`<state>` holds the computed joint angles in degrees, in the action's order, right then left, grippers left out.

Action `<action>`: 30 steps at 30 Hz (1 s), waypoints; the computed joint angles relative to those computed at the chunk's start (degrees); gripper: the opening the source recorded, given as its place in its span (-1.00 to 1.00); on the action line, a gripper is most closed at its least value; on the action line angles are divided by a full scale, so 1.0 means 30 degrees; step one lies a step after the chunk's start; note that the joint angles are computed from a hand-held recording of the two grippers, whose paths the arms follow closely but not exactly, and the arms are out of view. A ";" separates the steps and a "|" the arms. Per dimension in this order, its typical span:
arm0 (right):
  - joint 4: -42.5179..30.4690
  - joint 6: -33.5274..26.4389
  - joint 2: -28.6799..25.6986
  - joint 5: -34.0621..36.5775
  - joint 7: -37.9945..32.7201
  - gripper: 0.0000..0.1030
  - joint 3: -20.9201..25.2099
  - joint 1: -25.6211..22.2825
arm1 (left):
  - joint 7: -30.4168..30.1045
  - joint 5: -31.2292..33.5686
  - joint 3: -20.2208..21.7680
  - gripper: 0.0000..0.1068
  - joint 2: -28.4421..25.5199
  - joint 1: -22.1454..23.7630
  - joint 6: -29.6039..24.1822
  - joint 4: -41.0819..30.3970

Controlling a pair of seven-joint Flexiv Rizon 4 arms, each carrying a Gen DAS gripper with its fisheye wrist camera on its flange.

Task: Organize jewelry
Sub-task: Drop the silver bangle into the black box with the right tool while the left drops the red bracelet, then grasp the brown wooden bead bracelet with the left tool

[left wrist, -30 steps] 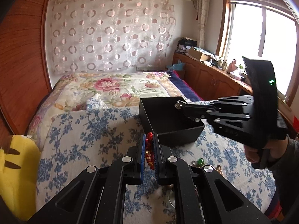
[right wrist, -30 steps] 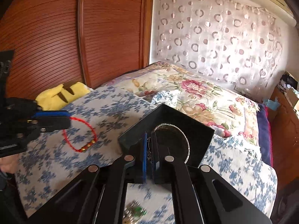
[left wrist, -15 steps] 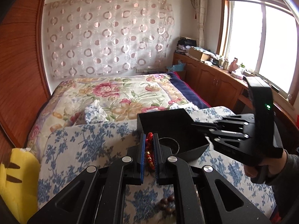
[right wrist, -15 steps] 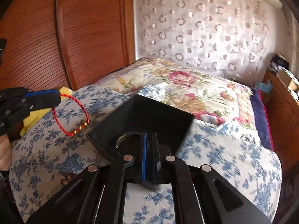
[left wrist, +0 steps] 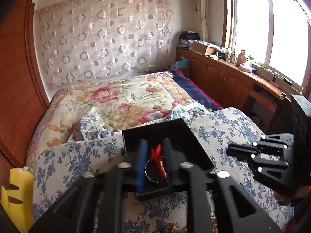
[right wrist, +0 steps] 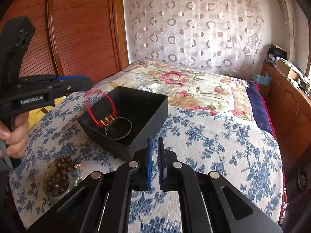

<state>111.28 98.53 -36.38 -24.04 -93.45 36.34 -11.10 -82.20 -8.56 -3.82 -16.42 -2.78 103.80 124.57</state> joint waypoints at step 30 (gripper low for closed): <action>0.8299 0.6090 0.3901 -0.2282 0.4533 -0.77 -0.3973 0.1594 | -0.5625 0.6378 -0.7252 -0.21 0.3705 0.8251 0.1220 0.6682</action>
